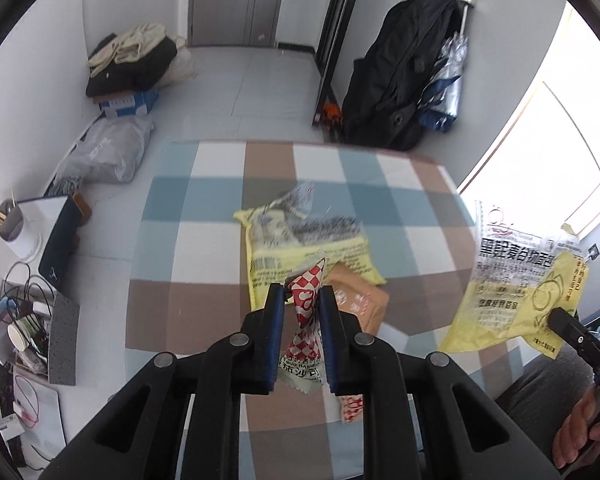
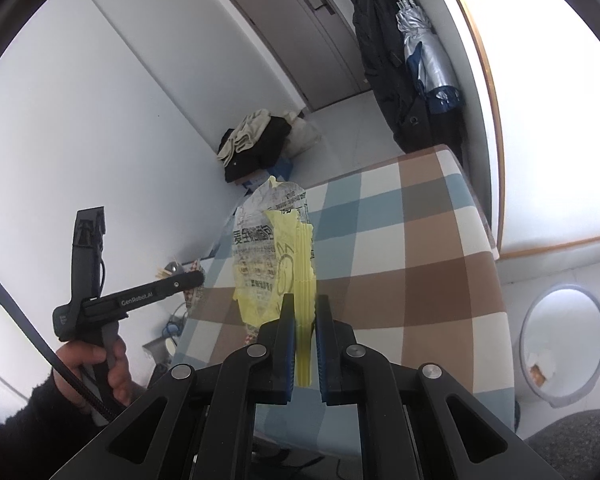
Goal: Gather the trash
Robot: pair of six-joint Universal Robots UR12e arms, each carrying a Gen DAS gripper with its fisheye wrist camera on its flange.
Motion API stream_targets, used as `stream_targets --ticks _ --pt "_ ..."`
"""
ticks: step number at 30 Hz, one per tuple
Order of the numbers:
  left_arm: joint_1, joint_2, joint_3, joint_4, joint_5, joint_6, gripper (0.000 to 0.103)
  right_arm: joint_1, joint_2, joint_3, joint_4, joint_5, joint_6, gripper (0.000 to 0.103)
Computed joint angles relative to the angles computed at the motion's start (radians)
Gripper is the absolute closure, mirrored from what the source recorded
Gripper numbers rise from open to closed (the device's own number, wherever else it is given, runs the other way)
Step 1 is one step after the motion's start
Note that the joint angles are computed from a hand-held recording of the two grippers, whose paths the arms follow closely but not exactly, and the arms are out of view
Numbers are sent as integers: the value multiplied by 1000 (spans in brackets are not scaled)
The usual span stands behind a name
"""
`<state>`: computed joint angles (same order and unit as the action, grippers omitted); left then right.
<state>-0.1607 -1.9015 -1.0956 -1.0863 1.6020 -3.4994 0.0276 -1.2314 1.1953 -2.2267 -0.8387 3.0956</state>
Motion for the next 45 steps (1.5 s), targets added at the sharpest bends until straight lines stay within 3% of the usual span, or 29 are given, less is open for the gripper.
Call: stream_targets --ticks 13,26,39,45 --pt "-48 -38 90 114 -6 22 90 -51 -25 -1 -107 -9 70 95" --pt "-120 -185 342 92 -99 100 90 -142 -44 -22 -159 -91 156 95" --pt "-167 -389 673 -81 -257 121 90 -210 -62 3 -110 -240 188 95" --pt "-176 -522 892 -240 -327 124 90 -225 -45 9 -50 -307 201 95"
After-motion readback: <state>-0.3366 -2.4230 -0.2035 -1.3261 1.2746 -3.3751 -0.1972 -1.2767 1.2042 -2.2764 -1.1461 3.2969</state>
